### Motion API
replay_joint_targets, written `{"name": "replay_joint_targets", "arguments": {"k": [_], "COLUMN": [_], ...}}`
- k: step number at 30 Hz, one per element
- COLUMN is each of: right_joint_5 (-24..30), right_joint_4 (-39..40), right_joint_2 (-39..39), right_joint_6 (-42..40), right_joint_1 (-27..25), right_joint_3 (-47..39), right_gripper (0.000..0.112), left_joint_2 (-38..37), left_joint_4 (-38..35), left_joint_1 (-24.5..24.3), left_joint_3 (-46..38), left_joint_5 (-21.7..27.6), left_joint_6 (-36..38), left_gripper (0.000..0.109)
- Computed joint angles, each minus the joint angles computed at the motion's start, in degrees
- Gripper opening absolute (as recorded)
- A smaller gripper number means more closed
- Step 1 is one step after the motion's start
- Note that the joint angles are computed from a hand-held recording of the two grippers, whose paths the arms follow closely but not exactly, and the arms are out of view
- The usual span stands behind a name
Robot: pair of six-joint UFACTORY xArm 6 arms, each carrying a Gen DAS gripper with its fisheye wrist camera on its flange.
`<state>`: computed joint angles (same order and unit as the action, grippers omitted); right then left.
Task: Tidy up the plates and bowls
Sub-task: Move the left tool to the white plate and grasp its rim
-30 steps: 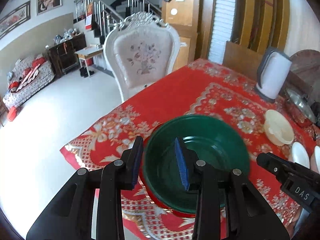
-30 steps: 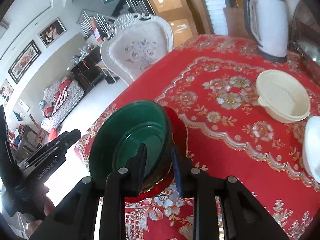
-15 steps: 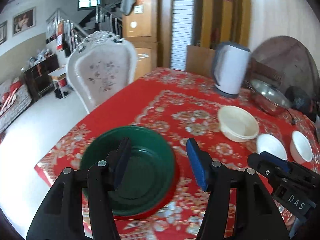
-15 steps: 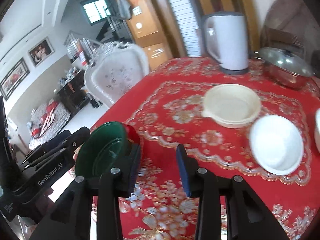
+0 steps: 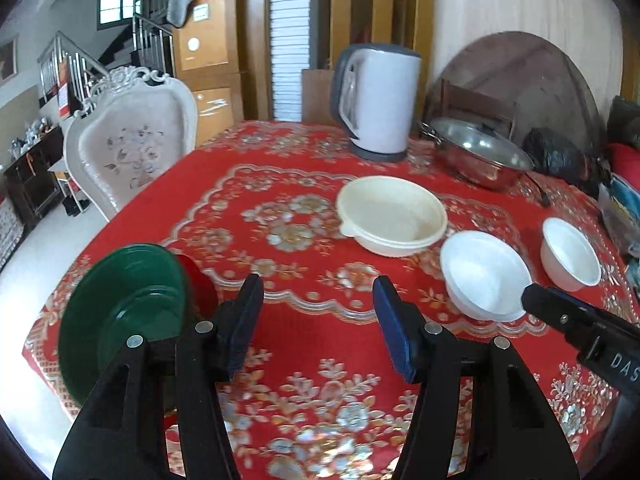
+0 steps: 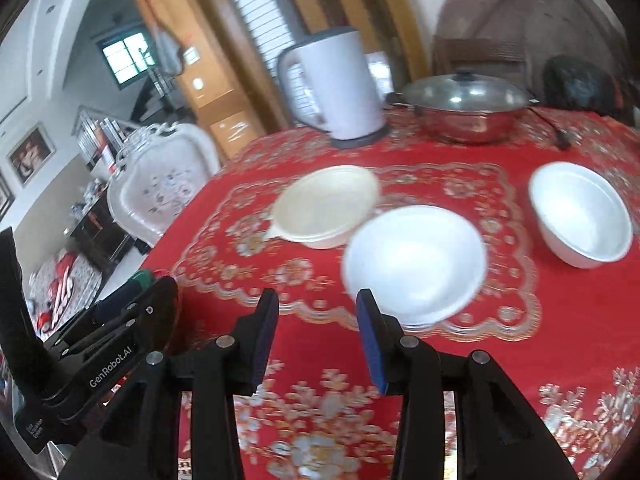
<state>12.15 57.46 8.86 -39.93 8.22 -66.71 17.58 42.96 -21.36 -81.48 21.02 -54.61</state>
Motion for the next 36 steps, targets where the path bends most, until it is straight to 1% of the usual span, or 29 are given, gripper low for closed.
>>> {"name": "replay_joint_targets", "arguments": {"k": [3,9,19,22,26,31,36], "right_joint_5": [0.0,0.9,2.1,2.9,4.0,5.7,9.3], "right_joint_4": [0.9,-0.7,-4.4,-6.1,-9.3,-11.0,-13.2], "right_joint_2": [-0.3,0.2,2.9,3.9,5.4,7.8,11.0], "right_joint_6": [0.2,3.0,7.7,9.6,12.4,14.2,16.1], "right_joint_1": [-2.0,-5.2,-8.7,-9.7,-10.8,-11.7,-12.6], "right_joint_3": [0.8,0.9,-1.0,-1.9,-3.3,-6.2,-10.4], "right_gripper": [0.04,0.041,0.042,0.043,0.046,0.046,0.048], "left_joint_2": [1.8,5.7,12.5,14.2,16.9,21.2,25.7], "left_joint_4": [-0.5,-3.3,-12.4,-13.9,-16.0,-22.8,-26.3], "left_joint_1": [-1.0,-2.6,-4.4,-4.9,-5.5,-6.1,-6.5], "left_joint_3": [-1.9,-6.2,-14.4,-16.8,-20.8,-27.3,-34.5], "left_joint_5": [0.8,2.2,5.2,6.3,8.3,11.6,15.4], "left_joint_6": [0.9,4.0,12.2,13.7,16.0,21.1,23.6], "left_gripper": [0.057,0.057,0.057,0.057,0.057,0.057,0.057]}}
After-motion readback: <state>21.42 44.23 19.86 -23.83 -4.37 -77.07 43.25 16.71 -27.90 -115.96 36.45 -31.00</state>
